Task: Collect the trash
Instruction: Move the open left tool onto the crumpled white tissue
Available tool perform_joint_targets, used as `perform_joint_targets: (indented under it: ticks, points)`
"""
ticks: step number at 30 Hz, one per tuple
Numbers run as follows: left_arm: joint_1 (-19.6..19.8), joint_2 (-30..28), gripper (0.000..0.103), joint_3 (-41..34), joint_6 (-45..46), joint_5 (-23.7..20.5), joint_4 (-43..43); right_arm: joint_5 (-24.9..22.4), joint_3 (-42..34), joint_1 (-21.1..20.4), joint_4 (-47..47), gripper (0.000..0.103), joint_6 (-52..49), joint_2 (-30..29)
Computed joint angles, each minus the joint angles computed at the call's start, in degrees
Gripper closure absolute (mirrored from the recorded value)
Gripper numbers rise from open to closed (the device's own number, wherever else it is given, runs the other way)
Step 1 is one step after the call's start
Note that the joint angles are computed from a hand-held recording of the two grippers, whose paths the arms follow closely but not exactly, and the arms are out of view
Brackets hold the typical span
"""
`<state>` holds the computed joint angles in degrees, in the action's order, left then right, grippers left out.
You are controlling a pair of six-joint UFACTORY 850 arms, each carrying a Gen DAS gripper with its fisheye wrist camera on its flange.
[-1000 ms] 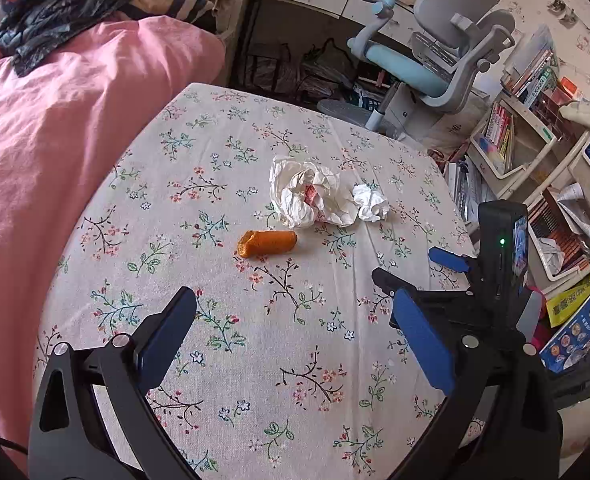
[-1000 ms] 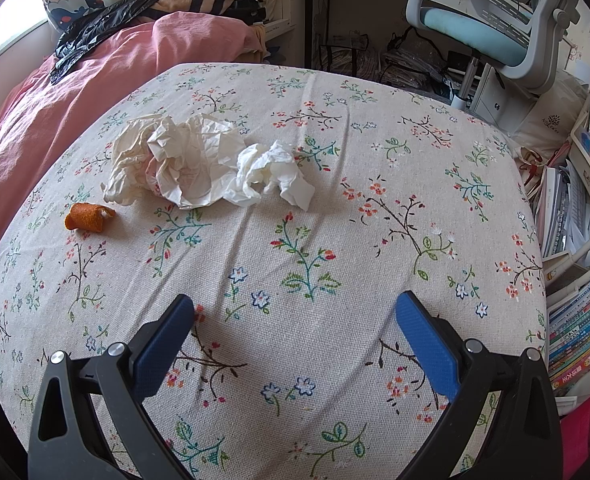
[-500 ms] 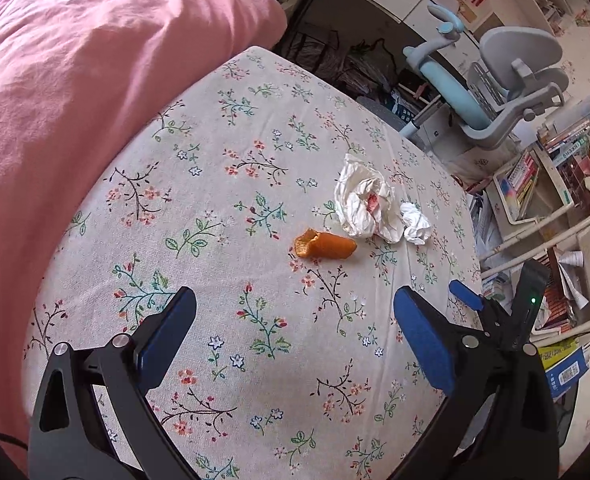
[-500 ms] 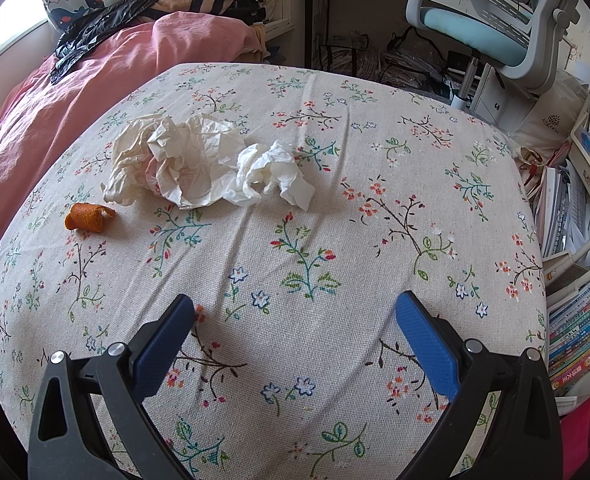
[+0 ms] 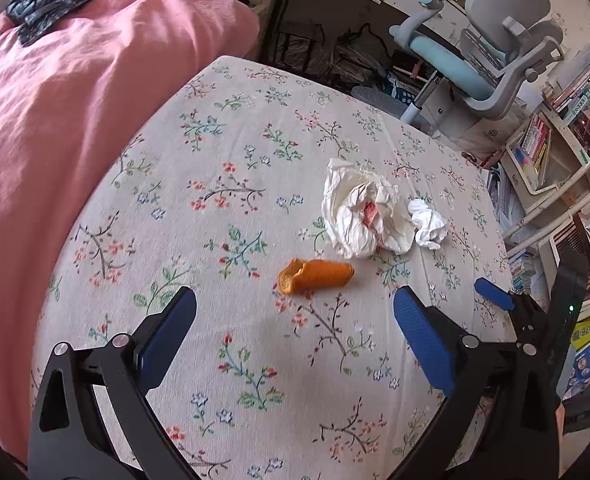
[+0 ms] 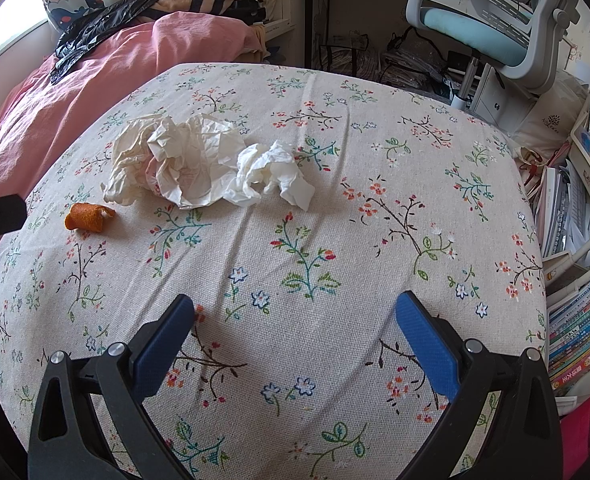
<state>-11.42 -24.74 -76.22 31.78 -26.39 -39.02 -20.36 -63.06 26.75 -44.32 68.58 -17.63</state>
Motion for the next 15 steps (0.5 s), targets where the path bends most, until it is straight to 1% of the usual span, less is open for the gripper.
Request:
perform_joint_targets:
  ticks: [2,6,9,12,15]
  points:
    - [-0.9,-1.8,0.008,-2.3,-2.2,0.5,2.3,0.0,0.0,0.0,0.0,0.007,0.0,0.0]
    - [-2.4,-6.1,0.008,-7.5,-7.1,-0.9,6.3,0.0,0.1,0.0,0.0,0.007,0.0,0.1]
    - [-3.9,-8.3,0.008,-10.4,-9.4,-0.6,10.0,-0.1,0.1,0.0,0.0,0.007,0.0,0.1]
    - [-5.2,-9.7,0.008,-12.1,-12.9,0.5,13.9,-0.1,-0.1,0.1,-0.1,0.007,0.3,-0.1]
    - [-6.2,-9.7,0.008,-12.2,-14.2,1.7,16.2,-0.6,-0.1,0.4,-0.6,0.007,1.4,-0.1]
